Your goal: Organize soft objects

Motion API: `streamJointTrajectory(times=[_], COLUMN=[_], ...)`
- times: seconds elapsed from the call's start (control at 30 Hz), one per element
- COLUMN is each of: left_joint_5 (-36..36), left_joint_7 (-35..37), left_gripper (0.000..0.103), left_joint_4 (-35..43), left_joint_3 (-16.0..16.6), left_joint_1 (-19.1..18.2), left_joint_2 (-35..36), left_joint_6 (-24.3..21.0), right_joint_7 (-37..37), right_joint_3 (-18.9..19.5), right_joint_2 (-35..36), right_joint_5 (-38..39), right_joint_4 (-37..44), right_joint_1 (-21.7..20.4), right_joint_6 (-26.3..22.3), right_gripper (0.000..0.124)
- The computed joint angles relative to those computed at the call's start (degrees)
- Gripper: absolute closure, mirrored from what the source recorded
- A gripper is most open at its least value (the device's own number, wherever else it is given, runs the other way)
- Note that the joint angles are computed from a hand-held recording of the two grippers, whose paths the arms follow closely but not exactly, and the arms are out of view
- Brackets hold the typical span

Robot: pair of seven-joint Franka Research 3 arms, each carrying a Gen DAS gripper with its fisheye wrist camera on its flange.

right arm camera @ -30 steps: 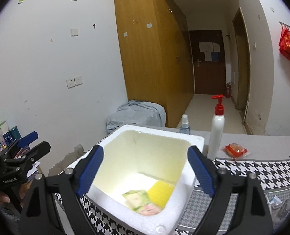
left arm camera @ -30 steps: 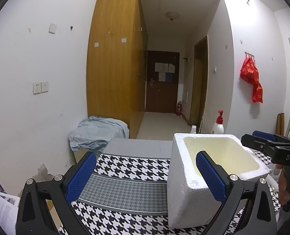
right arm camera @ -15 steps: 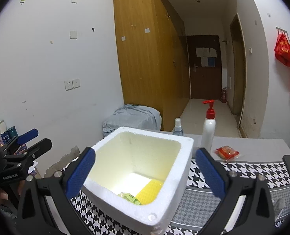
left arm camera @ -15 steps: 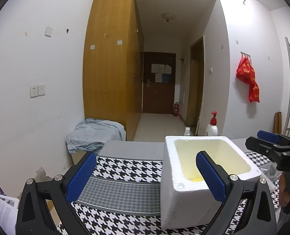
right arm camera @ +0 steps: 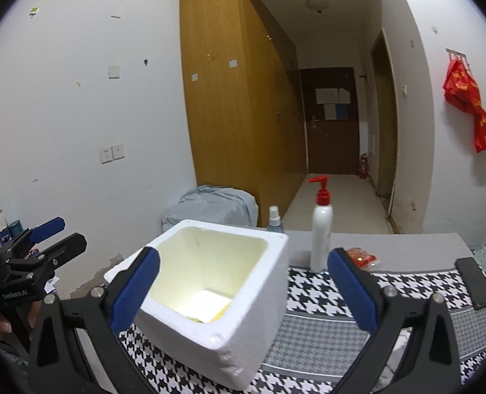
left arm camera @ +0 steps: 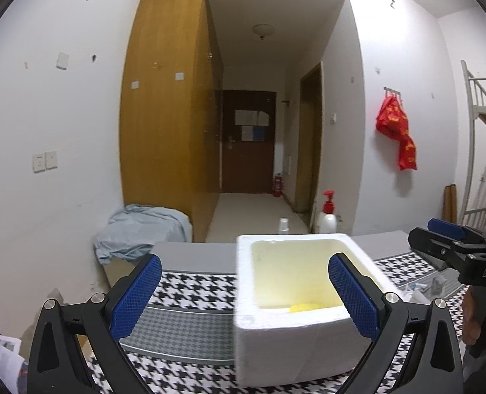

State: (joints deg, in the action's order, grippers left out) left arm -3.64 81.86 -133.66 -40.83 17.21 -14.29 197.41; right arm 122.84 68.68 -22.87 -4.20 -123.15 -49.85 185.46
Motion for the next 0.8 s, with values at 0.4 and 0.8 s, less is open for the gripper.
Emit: streamJointTrajectory(times=[0.4, 0.8], left_joint_5=[3.5, 11.3], left_joint_7=[0.3, -3.4], left_gripper=[0.001, 0.001], left_joint_4=[1.5, 3.7], left_joint_3=[9.3, 18.8], left_joint_1=[-13.4, -26.0], left_joint_2=[2.9, 5.4], left_joint_6=[0.3, -0.4], right_joint_7=[2.3, 5.6], right_joint_3=[-9.4, -18.0], right_joint_2=[-6.4, -15.6], right_joint_5=[2.6, 4.2], right_joint_4=[-6.3, -14.7], right_joint_1=[7.2, 13.5], right_joint_6=[-0.3, -2.4], right_gripper=[0.021, 0.021])
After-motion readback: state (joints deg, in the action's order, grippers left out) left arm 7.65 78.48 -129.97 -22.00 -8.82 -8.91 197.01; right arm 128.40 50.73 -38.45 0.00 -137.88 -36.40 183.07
